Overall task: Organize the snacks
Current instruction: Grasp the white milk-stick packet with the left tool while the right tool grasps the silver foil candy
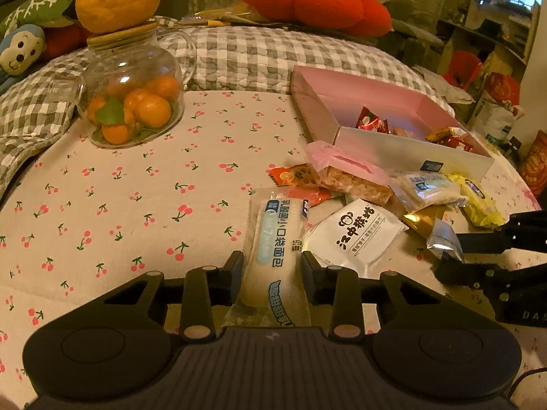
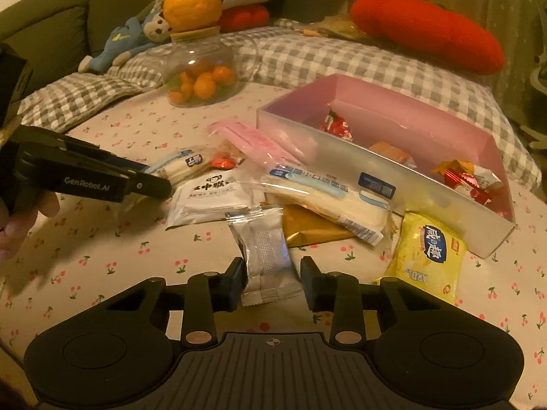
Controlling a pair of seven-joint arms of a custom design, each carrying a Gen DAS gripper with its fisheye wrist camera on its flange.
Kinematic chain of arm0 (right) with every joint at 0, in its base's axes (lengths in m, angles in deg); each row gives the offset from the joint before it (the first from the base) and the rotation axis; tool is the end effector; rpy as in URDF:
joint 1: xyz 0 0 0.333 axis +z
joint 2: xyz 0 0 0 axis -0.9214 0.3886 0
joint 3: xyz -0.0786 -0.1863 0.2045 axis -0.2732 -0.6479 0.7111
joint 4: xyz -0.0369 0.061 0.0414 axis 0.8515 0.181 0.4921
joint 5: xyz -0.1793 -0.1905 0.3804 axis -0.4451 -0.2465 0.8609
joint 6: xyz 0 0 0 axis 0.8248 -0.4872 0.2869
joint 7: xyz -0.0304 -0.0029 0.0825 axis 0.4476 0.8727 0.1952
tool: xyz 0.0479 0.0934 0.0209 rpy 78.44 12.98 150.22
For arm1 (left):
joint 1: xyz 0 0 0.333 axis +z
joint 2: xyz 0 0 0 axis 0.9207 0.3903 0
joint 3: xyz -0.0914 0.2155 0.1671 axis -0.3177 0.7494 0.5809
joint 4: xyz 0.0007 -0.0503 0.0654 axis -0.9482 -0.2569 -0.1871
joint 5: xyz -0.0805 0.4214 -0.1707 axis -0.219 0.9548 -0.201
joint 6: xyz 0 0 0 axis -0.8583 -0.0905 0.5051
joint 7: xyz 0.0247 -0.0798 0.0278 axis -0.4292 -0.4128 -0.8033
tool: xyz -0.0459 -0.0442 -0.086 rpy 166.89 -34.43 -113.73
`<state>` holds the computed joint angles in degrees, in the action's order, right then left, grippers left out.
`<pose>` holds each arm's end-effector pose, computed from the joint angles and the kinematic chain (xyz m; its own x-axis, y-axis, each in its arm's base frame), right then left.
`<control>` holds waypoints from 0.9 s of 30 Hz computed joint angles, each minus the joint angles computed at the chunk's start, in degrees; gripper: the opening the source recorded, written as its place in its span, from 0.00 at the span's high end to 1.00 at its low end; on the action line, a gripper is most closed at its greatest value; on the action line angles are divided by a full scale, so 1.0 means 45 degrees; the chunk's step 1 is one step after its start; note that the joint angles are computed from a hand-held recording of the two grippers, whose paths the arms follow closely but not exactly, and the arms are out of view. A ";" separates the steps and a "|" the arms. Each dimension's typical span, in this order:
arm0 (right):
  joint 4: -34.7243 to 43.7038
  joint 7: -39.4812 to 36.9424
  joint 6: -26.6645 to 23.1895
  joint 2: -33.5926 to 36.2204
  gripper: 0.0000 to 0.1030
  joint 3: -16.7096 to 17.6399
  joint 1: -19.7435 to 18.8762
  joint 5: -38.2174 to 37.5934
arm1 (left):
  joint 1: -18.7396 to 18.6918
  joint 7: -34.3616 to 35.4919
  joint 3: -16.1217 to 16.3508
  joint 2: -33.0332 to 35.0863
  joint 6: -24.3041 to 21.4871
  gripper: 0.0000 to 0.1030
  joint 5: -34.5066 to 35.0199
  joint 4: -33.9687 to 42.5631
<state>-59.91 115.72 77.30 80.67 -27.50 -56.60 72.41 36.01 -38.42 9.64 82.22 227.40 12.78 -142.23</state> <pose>0.7254 0.3163 0.3049 0.8440 -0.5364 -0.0031 -0.3999 -0.6254 -0.6701 0.6200 -0.4344 0.3128 0.2135 -0.9710 0.1074 -0.6972 -0.2285 -0.6795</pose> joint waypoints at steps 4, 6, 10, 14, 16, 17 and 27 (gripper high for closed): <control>-0.0102 -0.0084 0.0063 -0.0101 0.68 0.0072 -0.0079 0.0103 | 0.0008 -0.0058 -0.0018 -0.0042 0.0056 0.70 -0.0089 -0.0007; -0.0228 -0.0188 0.0123 -0.0214 0.68 0.0165 -0.0183 0.0298 | -0.0003 -0.0121 -0.0021 -0.0088 0.0110 0.73 -0.0092 -0.0040; -0.0397 -0.0408 0.0204 -0.0402 0.68 0.0261 -0.0281 0.0616 | -0.0020 -0.0229 -0.0020 -0.0173 0.0208 0.79 -0.0012 -0.0077; -0.0541 -0.0497 0.0286 -0.0557 0.68 0.0271 -0.0297 0.0882 | -0.0021 -0.0340 -0.0033 -0.0208 0.0165 0.82 -0.0009 -0.0061; -0.0645 -0.0593 0.0341 -0.0647 0.68 0.0297 -0.0334 0.1028 | -0.0009 -0.0412 -0.0044 -0.0230 0.0189 0.84 -0.0026 -0.0070; -0.0683 -0.0645 0.0360 -0.0689 0.68 0.0320 -0.0359 0.1121 | -0.0025 -0.0490 -0.0036 -0.0247 0.0173 0.85 -0.0004 -0.0071; -0.0811 -0.0975 0.0584 -0.0922 0.68 0.0389 -0.0381 0.1839 | -0.0211 -0.0918 -0.0059 -0.0315 -0.0531 0.93 0.0572 0.0140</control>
